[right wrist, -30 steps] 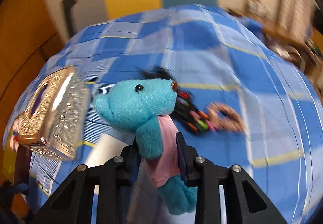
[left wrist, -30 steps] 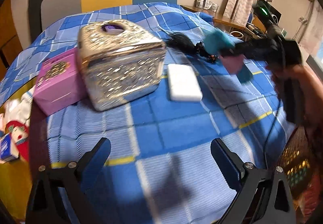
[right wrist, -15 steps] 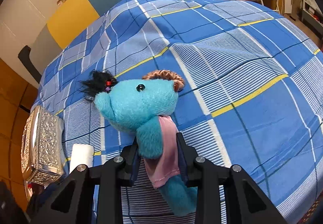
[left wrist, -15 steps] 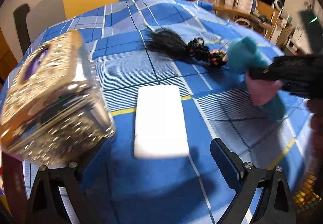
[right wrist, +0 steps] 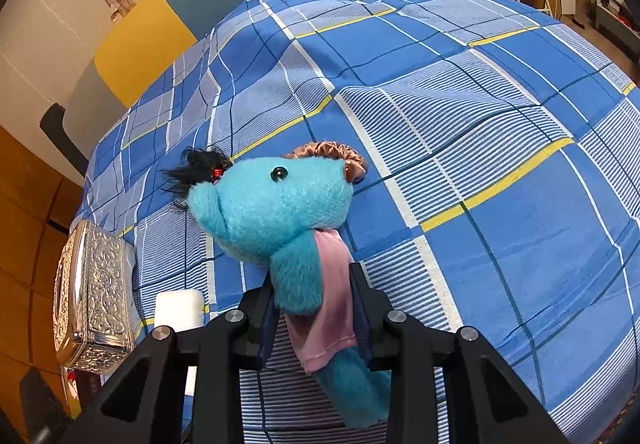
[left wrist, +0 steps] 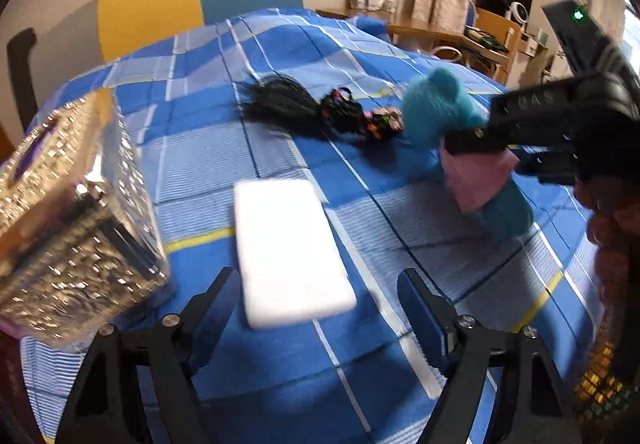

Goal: Organize soft objects
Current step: 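Grasp the white rectangular sponge with the left tool while the right holds the bear, then carry the white sponge into the gold tray and open the left tool while the right holds the bear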

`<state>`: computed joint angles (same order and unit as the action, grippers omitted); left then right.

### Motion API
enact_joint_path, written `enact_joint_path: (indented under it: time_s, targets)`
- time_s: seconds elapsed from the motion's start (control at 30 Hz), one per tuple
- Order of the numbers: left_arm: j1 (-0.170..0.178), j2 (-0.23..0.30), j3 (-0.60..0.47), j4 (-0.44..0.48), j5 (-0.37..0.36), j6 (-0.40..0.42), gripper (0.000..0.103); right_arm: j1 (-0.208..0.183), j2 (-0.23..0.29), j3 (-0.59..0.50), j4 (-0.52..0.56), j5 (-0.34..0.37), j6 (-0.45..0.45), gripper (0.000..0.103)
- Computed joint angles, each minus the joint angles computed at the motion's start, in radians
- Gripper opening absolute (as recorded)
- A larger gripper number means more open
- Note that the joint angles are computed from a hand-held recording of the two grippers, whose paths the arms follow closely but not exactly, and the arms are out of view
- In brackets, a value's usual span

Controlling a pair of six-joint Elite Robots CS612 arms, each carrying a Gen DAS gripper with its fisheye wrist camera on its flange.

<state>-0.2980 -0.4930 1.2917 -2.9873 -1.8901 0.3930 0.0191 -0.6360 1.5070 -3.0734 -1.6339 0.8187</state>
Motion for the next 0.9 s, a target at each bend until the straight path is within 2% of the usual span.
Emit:
enact_joint_path:
  time_s: [0.1,0.27,0.33,0.4,0.43,0.5,0.53,0.63,0.77,0.9]
  targets:
    - [-0.013,0.011,-0.035,0.047,0.066,-0.057,0.091,-0.001,-0.001,0.004,-0.009,-0.002,0.010,0.031]
    - [-0.038,0.033,-0.090,0.124,0.149,-0.083,0.091,0.002,0.000,-0.001,-0.001,-0.013,-0.004,0.031]
    - [-0.042,0.042,-0.102,0.132,0.159,-0.093,0.091,0.003,0.001,-0.004,0.005,-0.018,-0.012,0.031]
    - [-0.040,0.046,-0.111,0.155,0.141,-0.100,0.090,0.005,0.001,-0.008,0.012,-0.023,-0.021,0.031]
    - [-0.038,0.045,-0.101,0.128,0.133,-0.102,0.086,0.006,0.002,-0.010,0.016,-0.024,-0.024,0.031]
    - [-0.034,0.039,-0.081,0.094,0.109,-0.081,0.063,0.007,0.003,-0.012,0.011,-0.024,-0.028,0.031]
    - [-0.033,0.035,-0.069,0.075,0.109,-0.064,0.059,0.006,0.003,-0.011,0.006,-0.021,-0.031,0.031]
    - [-0.012,0.029,-0.062,0.093,0.039,-0.084,0.058,0.008,0.006,-0.013,-0.017,-0.021,-0.054,0.031]
    - [0.010,0.015,-0.040,0.094,-0.011,-0.097,0.058,0.013,0.012,-0.019,-0.069,0.001,-0.114,0.031]
    - [0.034,-0.011,0.006,0.081,-0.057,-0.085,0.058,0.018,0.020,-0.039,-0.055,0.039,-0.172,0.031]
